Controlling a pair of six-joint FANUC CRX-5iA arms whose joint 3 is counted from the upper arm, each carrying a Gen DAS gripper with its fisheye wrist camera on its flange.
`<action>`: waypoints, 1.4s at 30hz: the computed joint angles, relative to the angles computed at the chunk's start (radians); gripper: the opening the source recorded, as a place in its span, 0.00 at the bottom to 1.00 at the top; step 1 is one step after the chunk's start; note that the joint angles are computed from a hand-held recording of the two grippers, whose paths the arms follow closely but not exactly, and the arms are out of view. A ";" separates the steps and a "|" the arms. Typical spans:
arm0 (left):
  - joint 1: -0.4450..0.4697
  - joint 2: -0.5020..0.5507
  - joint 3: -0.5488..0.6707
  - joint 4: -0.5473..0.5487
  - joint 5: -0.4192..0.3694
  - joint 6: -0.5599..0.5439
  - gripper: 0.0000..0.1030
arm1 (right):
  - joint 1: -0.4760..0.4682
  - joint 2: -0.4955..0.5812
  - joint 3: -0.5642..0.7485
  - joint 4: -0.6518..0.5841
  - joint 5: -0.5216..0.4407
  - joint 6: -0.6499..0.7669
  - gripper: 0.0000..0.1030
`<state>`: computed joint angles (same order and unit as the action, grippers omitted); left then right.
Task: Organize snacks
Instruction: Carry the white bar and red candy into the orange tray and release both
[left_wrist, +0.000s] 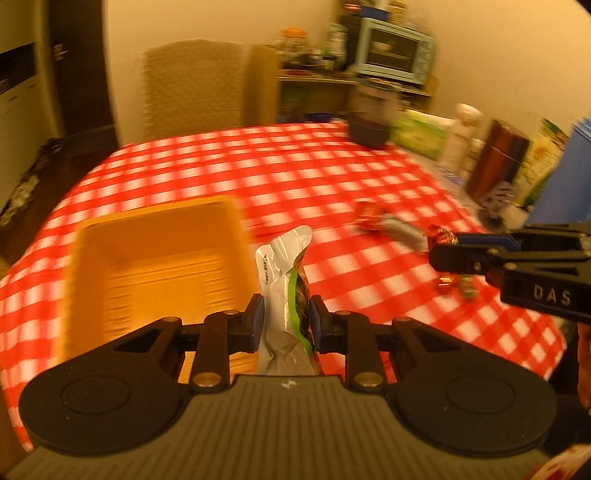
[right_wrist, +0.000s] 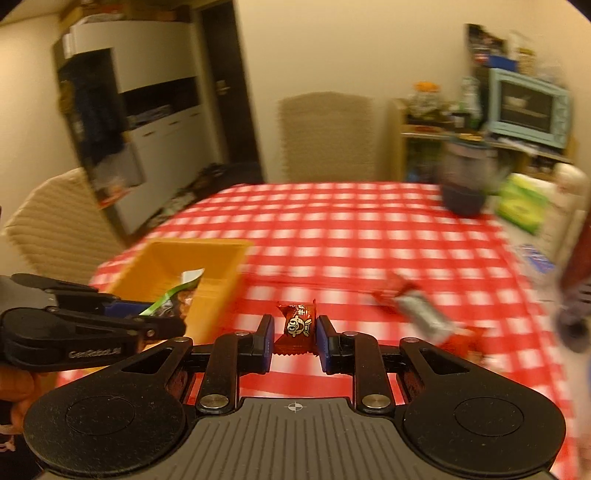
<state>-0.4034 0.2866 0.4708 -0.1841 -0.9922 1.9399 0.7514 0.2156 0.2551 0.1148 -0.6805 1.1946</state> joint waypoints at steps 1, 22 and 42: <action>0.012 -0.018 -0.017 -0.009 -0.008 0.008 0.22 | 0.011 0.018 0.026 -0.021 -0.009 0.017 0.24; 0.158 -0.132 -0.232 0.031 0.053 0.004 0.28 | 0.089 0.260 0.294 -0.135 -0.122 0.069 0.24; 0.116 -0.230 -0.250 -0.117 0.013 0.145 0.40 | 0.097 0.208 0.224 -0.119 -0.035 0.007 0.49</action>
